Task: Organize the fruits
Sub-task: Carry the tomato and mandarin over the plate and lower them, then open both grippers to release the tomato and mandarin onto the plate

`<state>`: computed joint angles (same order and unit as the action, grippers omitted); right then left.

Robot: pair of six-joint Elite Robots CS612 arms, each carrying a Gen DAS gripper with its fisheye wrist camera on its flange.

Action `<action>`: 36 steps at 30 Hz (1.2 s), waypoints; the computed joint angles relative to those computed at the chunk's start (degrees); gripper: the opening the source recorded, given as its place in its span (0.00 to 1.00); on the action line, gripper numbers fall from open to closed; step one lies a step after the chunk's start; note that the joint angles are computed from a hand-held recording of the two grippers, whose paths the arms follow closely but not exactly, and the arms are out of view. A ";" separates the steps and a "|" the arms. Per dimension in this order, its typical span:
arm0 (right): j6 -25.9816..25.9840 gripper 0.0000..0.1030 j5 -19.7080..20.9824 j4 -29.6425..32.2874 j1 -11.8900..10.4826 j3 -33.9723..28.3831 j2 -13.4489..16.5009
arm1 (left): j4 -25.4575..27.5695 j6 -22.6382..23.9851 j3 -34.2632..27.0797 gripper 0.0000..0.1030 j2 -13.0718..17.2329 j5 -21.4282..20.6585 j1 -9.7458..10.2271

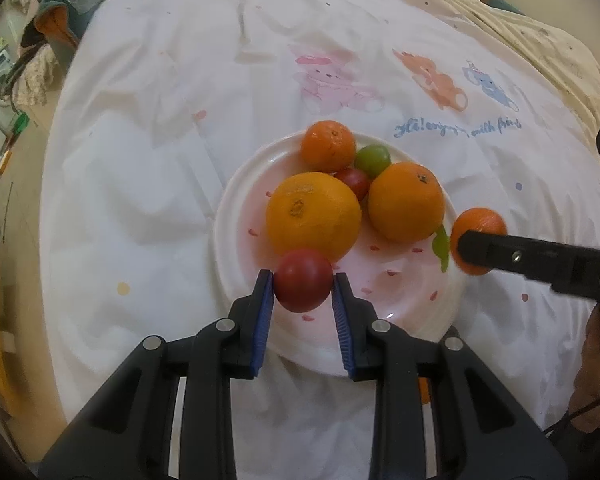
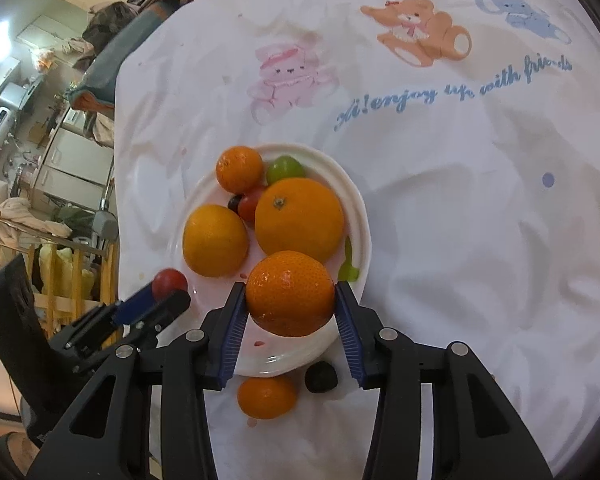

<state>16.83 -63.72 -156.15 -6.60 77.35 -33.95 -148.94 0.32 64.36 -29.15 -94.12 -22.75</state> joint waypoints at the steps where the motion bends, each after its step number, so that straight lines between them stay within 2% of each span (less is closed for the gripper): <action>1: -0.33 0.46 -0.26 0.33 0.09 -0.12 0.03 | 0.69 -0.05 -0.30 0.25 0.11 -0.49 0.03; 5: -0.83 0.46 -2.75 1.98 0.41 -0.43 0.08 | 1.85 -0.37 -0.94 0.25 0.43 -1.07 -0.04; 10: -0.15 0.46 -3.51 2.21 0.43 -0.38 0.14 | 3.89 -0.67 -1.77 0.26 0.81 -0.48 -0.14; 12: 0.02 0.46 -3.52 2.75 0.43 -0.61 0.27 | 4.13 -0.36 -1.70 0.36 0.73 0.01 -0.25; 14: 0.31 0.46 -3.65 3.35 0.45 -0.77 0.39 | 2.36 0.03 -0.87 0.63 0.42 1.05 -0.46; 16: 0.17 0.46 -4.25 3.22 0.56 -0.74 0.37 | 0.59 0.35 -0.09 0.72 0.14 2.48 -0.71; 17: 0.06 0.54 -4.41 2.90 0.60 -0.67 0.33 | 0.48 0.76 0.08 0.74 0.07 3.08 -0.85; 18: 0.30 0.64 -4.35 2.24 0.60 -0.59 0.34 | 0.53 1.25 0.21 0.74 0.00 3.57 -0.97; 21: 2.05 0.72 -4.60 -1.61 0.42 0.56 -0.15 | -0.25 2.59 0.84 0.74 -0.22 4.85 -1.25; 28: 4.05 0.73 -5.93 -6.61 -0.13 2.77 -1.71 | -3.61 3.79 1.89 0.74 -0.47 6.43 -1.32; 36: 5.88 0.77 -7.29 -10.97 -0.37 7.79 -5.01 | -7.87 6.27 4.96 0.74 -2.22 4.32 -1.44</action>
